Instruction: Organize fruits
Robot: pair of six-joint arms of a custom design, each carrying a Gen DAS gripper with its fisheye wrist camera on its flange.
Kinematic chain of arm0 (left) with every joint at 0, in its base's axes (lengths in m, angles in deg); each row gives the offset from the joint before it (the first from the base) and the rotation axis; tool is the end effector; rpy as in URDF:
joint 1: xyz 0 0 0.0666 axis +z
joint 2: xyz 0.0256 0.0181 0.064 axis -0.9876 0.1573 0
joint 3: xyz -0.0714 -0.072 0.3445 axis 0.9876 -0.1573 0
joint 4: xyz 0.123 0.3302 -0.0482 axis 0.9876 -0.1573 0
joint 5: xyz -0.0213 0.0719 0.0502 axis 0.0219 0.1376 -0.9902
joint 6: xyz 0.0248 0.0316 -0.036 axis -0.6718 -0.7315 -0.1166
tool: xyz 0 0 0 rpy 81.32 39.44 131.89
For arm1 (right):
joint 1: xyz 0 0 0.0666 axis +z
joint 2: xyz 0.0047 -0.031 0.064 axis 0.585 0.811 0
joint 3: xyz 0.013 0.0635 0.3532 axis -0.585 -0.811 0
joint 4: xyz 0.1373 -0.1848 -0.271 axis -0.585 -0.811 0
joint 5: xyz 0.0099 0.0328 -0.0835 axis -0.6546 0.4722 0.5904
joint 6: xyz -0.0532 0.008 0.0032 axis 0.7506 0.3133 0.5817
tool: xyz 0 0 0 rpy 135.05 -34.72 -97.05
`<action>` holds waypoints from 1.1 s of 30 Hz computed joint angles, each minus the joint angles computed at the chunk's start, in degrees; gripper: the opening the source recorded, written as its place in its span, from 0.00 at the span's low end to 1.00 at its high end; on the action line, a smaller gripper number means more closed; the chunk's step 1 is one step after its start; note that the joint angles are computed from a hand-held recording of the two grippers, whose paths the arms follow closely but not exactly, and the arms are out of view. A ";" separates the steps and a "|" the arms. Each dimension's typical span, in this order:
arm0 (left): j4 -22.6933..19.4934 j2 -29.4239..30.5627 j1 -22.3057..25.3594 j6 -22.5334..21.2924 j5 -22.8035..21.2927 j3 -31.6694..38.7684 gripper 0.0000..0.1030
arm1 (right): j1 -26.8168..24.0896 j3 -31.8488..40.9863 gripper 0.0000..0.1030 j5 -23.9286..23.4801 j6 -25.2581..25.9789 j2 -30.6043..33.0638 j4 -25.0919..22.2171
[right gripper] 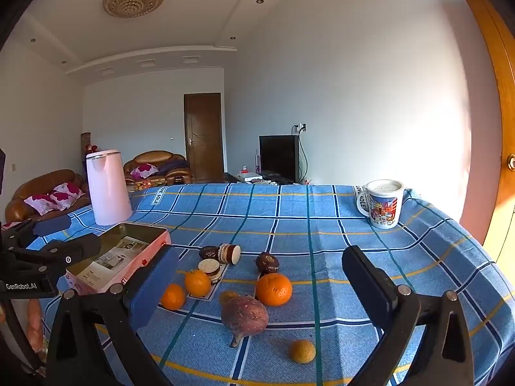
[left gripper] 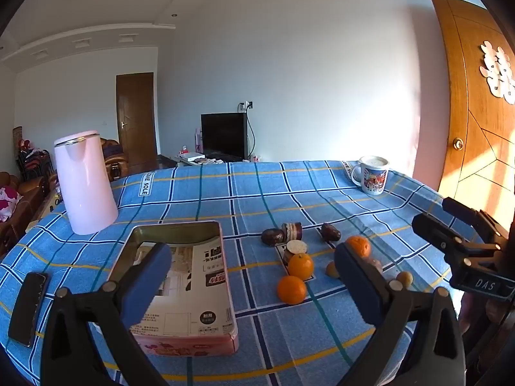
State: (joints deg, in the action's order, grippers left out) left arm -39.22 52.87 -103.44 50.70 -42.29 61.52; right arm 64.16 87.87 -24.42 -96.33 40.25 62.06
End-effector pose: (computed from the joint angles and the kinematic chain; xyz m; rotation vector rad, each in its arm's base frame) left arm 0.6453 -0.2616 0.3664 0.1980 1.9526 -0.1591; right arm 0.6051 0.3126 0.3661 -0.1037 1.8407 0.1196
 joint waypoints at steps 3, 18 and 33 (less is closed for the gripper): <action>-0.24 -0.84 0.37 -0.05 0.48 -0.66 1.00 | 0.11 -0.25 0.99 0.42 -0.20 -0.02 0.22; -0.17 0.31 -0.23 0.18 -0.60 0.20 1.00 | 0.18 -1.50 0.99 0.39 0.07 -0.40 0.77; -0.10 0.23 -0.06 0.36 -0.37 0.02 1.00 | 0.30 -1.59 0.99 0.33 0.20 -0.22 1.21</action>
